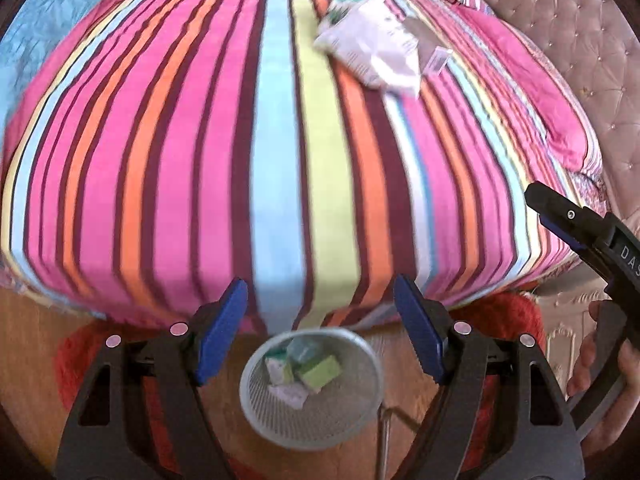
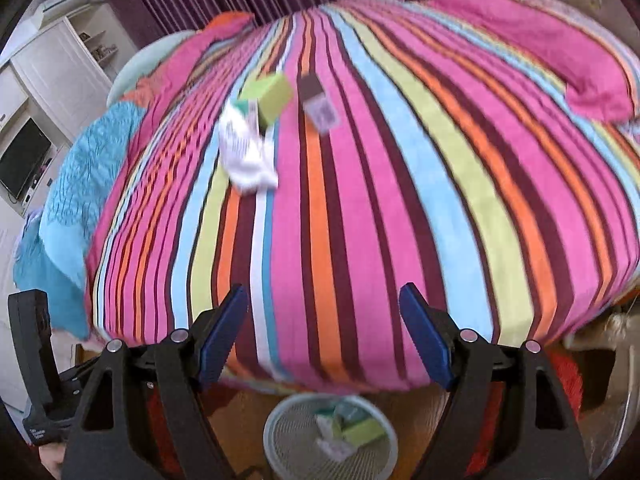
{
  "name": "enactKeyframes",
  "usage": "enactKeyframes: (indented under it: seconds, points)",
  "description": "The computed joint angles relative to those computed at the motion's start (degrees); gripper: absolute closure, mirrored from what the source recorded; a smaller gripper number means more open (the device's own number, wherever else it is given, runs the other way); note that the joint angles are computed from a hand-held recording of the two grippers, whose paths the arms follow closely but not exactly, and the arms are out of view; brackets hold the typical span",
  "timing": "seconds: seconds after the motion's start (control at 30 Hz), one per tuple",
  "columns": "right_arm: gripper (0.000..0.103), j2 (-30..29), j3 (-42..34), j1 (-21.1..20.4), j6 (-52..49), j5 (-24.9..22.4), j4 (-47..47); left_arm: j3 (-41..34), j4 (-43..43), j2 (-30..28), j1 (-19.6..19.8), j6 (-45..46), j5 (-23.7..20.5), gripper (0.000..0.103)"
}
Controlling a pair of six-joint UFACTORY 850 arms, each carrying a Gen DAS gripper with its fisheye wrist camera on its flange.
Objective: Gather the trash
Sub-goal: 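Move both tools back over the bed toward the remaining items, then grasp the white printed bag with the left tool while the right tool grasps the pink-silver box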
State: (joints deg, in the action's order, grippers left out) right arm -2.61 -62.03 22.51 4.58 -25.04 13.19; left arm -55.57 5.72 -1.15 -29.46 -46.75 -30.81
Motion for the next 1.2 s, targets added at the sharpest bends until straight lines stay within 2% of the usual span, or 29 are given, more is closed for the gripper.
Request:
enactKeyframes:
  seconds: [0.3, 0.5, 0.67, 0.9, 1.03, 1.2]
  points:
    - [0.029, -4.2, -6.2, -1.2, -0.2, 1.7, -2.9, -9.1, 7.0, -6.4, 0.7, -4.3, 1.2, 0.029]
    - [0.029, -7.8, -10.7, -1.5, 0.9, 2.4, -6.4, -14.7, 7.7, -10.7, 2.4, -5.6, 1.9, 0.029]
    - [0.029, -11.2, -14.4, -1.6, 0.4, 1.4, -6.8, -18.5, 9.3, -14.1, 3.3, -7.8, 1.7, 0.029]
    - [0.029, -16.3, -20.5, -1.2, -1.2, -0.9, -7.4, -23.3, 6.7, -18.4, 4.6, -7.3, 2.3, 0.029]
    - [0.029, -19.4, -24.2, -1.1, -1.4, -2.4, -8.4, -25.9, 7.8, -20.7, 4.7, -7.6, 0.9, 0.029]
    - [0.029, -22.6, -27.9, -1.2, -2.1, -4.3, -8.4, -27.5, 3.6, -22.6, 5.6, -5.4, 0.9, 0.029]
